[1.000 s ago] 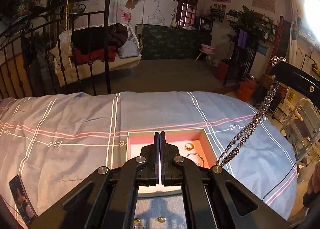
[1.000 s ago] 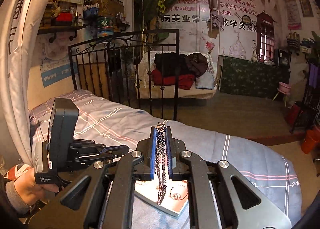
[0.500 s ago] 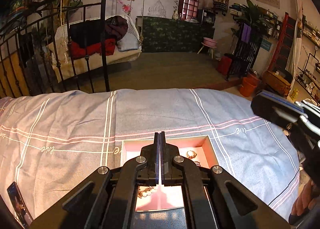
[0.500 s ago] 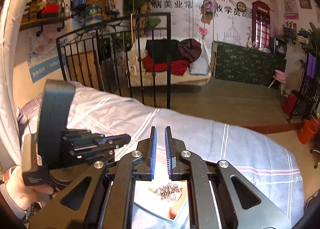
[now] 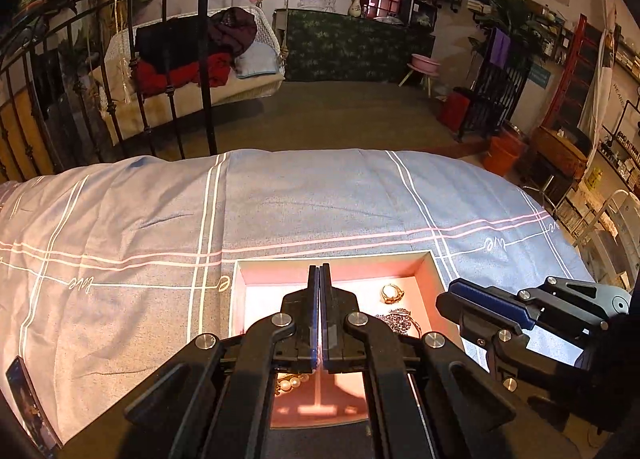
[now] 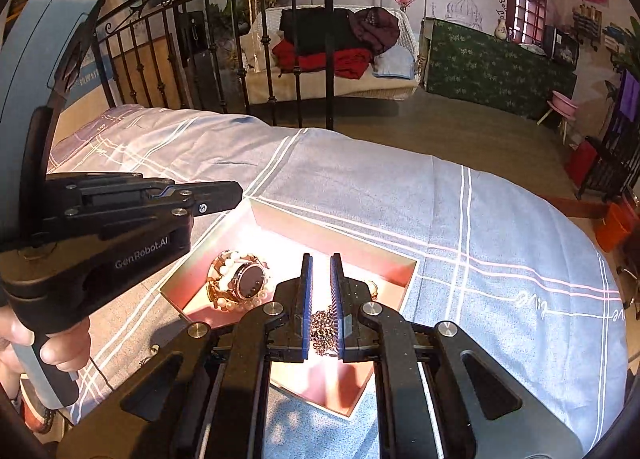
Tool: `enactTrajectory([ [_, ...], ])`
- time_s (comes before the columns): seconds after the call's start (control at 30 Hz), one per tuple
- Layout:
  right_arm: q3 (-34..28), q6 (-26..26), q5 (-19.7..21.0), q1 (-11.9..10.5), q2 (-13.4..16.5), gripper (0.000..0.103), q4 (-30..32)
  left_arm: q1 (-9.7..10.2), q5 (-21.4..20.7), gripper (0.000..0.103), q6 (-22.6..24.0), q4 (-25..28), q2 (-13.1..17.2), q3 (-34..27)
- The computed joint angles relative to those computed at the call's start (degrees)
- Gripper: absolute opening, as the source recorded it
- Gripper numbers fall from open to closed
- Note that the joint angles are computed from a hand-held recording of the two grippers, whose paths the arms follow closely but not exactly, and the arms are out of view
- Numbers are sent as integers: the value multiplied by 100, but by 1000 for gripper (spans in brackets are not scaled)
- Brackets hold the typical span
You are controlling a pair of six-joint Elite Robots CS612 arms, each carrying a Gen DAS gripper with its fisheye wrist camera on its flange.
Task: Organize jewelry
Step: 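Lower the silver chain into the box with the right gripper, then lower the right gripper onto the gold square pendant and close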
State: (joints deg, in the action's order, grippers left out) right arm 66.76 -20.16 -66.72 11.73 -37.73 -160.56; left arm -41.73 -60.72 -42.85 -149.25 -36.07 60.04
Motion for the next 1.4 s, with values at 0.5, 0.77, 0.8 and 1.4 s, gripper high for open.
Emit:
enactTrajectory([
  [0.5, 28, 85, -26, 10, -3, 72, 246, 14, -209, 64, 10, 11, -106, 200],
  [0.77, 1022, -186, 276, -78, -390, 97, -45, -249, 348, 95, -834, -684, -780, 1804],
  [0.8, 1107, -309, 334, -71, -419, 97, 127, -272, 328, 95, -1084, -657, -844, 1985],
  [1.4, 937, -1642, 202, 394, -163, 41, 867, -491, 337, 83, -1953, 232, -1087, 2780],
])
